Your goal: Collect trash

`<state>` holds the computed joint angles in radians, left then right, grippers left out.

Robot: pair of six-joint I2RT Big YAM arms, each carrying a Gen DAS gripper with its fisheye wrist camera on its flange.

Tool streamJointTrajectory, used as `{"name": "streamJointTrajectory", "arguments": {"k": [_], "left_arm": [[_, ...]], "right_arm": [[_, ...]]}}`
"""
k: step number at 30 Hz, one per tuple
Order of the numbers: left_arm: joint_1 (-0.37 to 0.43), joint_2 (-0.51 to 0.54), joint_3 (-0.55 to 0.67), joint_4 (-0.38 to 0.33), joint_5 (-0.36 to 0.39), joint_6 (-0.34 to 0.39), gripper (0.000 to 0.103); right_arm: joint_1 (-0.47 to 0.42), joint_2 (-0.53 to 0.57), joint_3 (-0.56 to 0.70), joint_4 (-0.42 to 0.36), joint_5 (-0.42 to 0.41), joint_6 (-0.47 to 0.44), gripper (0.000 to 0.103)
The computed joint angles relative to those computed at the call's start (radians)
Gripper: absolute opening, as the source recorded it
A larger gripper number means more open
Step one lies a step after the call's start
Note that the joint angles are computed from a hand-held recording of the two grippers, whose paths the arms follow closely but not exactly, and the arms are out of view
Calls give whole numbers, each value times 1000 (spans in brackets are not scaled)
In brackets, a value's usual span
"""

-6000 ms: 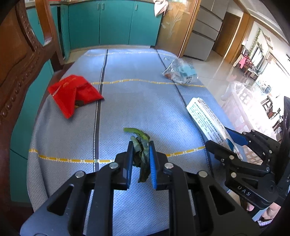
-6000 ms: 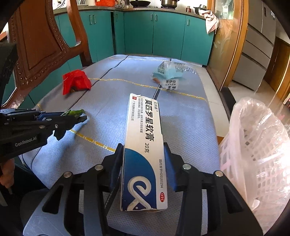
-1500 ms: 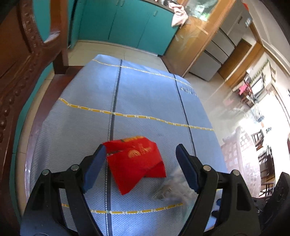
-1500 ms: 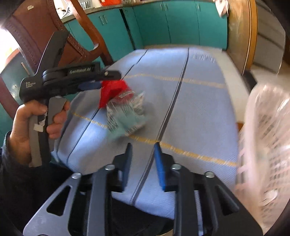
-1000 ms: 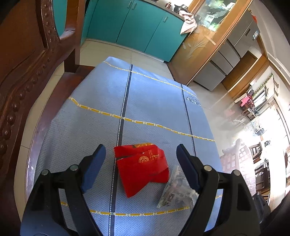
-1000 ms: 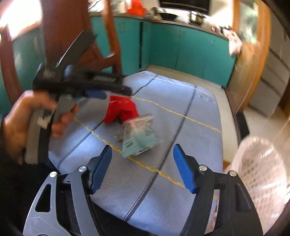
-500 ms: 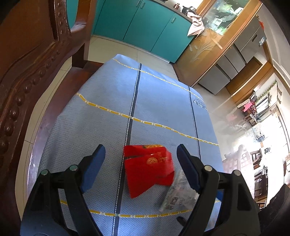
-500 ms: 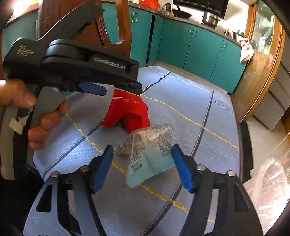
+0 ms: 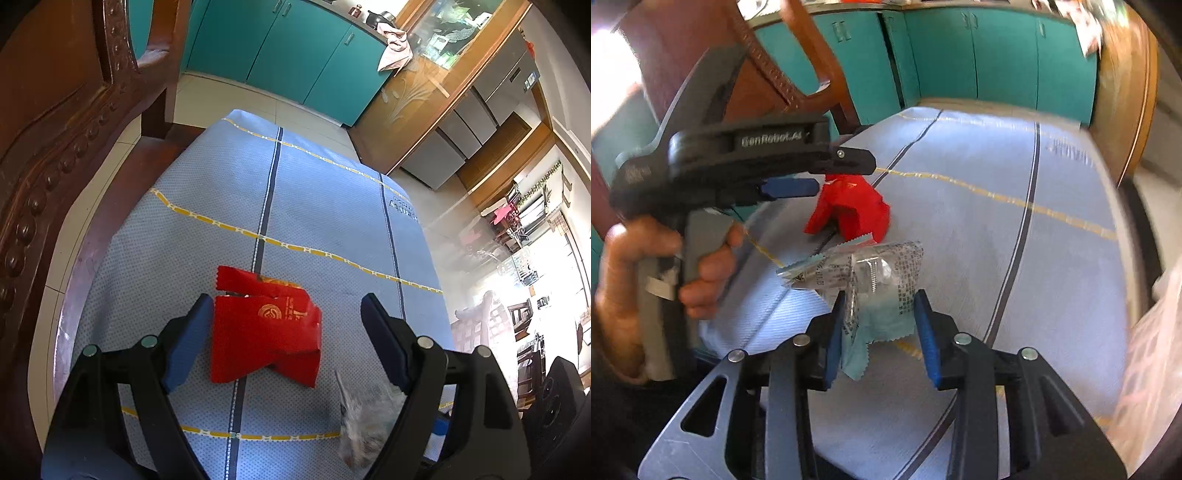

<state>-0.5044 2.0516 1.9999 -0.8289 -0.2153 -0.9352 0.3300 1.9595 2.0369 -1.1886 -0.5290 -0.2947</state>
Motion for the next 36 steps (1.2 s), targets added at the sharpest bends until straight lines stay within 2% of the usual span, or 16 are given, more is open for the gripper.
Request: {"name": "streamJointTrajectory", "arguments": {"k": [1,6,8,11,15,19,22,24,26,29,32,34,36], "left_arm": [[-1,2,3,-2,-1,0,82],[-2,3,7,-3,-1,4,82],[-3,6,12,-7,-2,8,82],[-2,10,18,-9,-2,15,82],[-4,17,31,-20,-4,19,83],[-5,25,43,-30,-5,23,83],[-6,29,50,-36,-8,24,83],[-5,30,52,-38,-10,22,84],[-5,31,54,-39,-12,20,84],[-5,33,55,-40,-13,19,84],[-5,33,57,-41,-14,20,85],[-5,32,54,-40,-14,18,85],[-4,30,51,-36,-14,16,85]], "right_arm": [[-9,-4,-6,-18,-31,14,37],[-70,56,95,-219,-237,114,37],[-84,68,108,-254,-292,171,37],[-101,73,105,-251,-336,277,37],[-109,82,115,-209,-303,337,37],[-105,95,142,-185,-236,374,37],[-101,102,159,-178,-185,390,45],[-112,87,145,-158,-161,370,51],[-106,57,113,-99,-90,362,53],[-93,-1,41,15,65,333,53],[-76,-28,6,72,169,283,54],[-69,-49,-23,110,203,266,54],[-70,-80,-65,167,174,255,54]]}}
